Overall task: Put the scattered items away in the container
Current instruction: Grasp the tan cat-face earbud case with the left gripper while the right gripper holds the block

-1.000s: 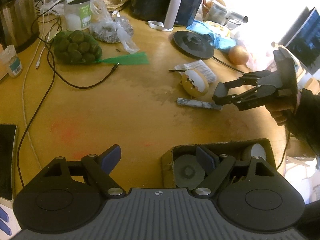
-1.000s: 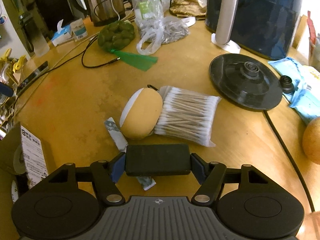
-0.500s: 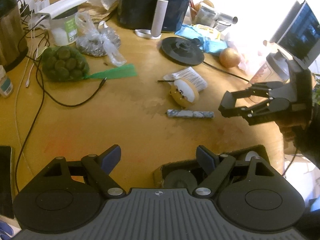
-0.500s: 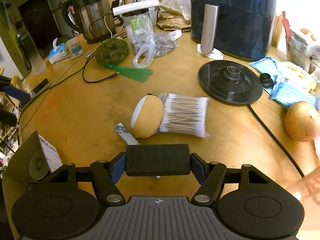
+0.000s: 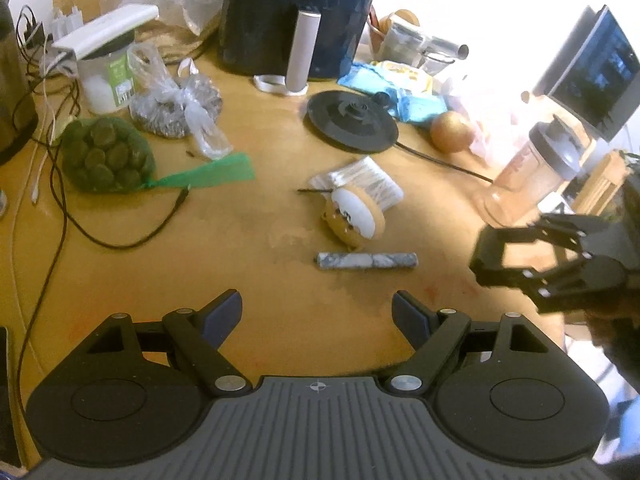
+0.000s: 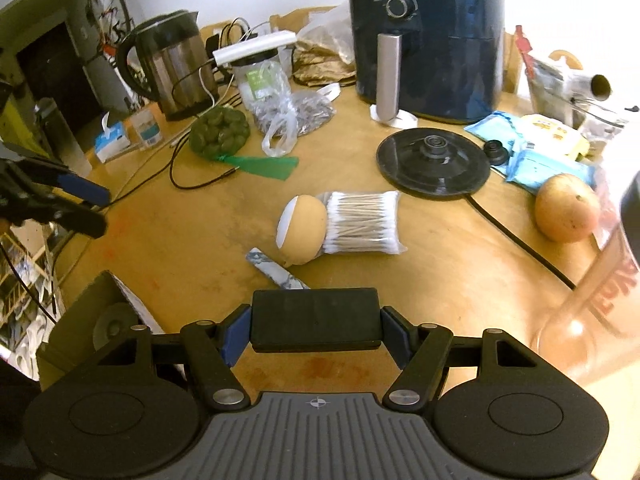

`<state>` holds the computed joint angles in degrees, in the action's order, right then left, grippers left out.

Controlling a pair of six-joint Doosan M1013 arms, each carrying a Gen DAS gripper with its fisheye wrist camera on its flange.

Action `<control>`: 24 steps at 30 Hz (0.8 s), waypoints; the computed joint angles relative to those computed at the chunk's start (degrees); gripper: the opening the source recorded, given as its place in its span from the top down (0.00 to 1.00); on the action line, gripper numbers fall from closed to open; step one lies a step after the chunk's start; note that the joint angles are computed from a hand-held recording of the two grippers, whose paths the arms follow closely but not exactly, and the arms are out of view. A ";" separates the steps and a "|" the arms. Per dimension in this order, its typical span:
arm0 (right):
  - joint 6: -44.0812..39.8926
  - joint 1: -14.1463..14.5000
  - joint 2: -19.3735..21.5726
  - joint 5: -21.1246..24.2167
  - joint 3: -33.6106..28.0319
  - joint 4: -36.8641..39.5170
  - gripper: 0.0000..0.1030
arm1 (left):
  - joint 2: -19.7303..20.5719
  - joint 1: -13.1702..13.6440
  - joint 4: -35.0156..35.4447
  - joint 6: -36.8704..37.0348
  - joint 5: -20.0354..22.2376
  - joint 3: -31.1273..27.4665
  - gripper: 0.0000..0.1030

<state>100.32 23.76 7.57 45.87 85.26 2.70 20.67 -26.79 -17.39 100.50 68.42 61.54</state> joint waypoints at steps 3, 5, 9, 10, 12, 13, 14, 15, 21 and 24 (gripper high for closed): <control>2.42 0.39 -0.98 -0.75 0.90 -1.20 0.31 | -0.39 -1.11 3.40 0.24 -3.25 0.66 0.20; 4.38 0.63 -1.71 -1.34 1.59 -2.12 0.31 | -0.50 -1.90 6.19 0.15 -5.27 0.99 0.20; 8.58 1.07 -3.21 -2.35 3.06 -4.16 0.31 | 0.39 -2.32 7.54 0.23 -4.85 -0.24 0.20; 9.62 1.18 -3.55 -2.54 3.39 -4.67 0.31 | 0.75 -2.28 7.41 -0.05 -4.23 -0.76 0.20; 11.64 1.50 -4.25 -2.78 4.06 -5.84 0.31 | 2.06 -1.89 5.68 -0.09 -1.24 -2.79 0.20; 12.70 1.69 -4.60 -2.82 4.39 -6.56 0.31 | 2.62 -1.65 4.72 -0.27 0.17 -3.61 0.20; 13.67 1.87 -4.89 -2.85 4.65 -7.20 0.31 | 3.28 -1.36 3.48 -0.84 1.51 -4.58 0.20; 14.66 2.03 -5.22 -2.89 4.95 -7.85 0.31 | 3.79 -1.05 2.11 -1.29 2.46 -5.29 0.20; 22.97 2.77 -7.38 -3.24 7.09 -12.66 0.31 | 6.75 0.07 -3.76 -5.13 7.06 -8.85 0.20; 26.59 3.21 -8.26 -3.09 8.01 -14.88 0.31 | 8.08 0.41 -6.34 -7.52 8.18 -10.11 0.20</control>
